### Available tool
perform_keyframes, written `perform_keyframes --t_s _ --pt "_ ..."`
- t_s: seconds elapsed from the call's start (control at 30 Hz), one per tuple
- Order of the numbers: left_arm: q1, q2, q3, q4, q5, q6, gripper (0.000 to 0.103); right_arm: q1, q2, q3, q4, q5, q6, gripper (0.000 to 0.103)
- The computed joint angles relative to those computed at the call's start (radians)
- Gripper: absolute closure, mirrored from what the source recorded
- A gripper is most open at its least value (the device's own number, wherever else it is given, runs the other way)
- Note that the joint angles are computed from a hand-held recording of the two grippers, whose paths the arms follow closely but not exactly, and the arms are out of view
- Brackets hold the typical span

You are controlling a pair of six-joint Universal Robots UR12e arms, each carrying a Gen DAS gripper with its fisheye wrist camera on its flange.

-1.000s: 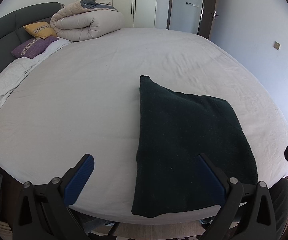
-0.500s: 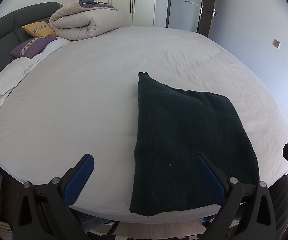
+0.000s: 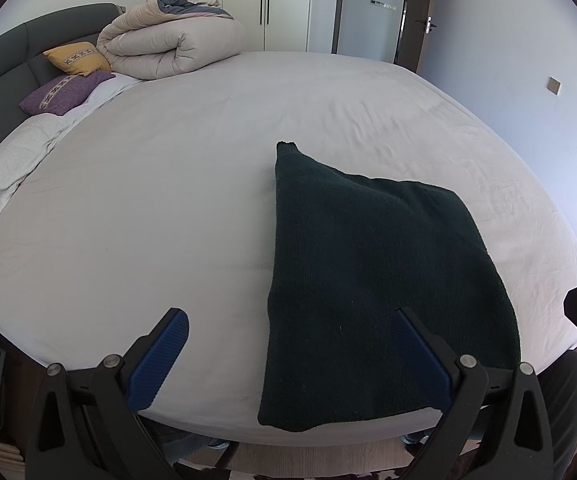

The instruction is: Fold small clothes

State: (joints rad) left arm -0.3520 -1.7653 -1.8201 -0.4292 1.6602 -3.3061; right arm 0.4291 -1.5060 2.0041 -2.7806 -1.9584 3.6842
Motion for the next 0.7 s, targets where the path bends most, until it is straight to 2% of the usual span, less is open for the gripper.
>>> perform_keyframes --t_s 0.7 --pt "-0.003 -0.003 -0.001 0.001 0.0 -0.005 0.0 0.006 0.011 -0.011 0.01 -0.002 0.01 0.0"
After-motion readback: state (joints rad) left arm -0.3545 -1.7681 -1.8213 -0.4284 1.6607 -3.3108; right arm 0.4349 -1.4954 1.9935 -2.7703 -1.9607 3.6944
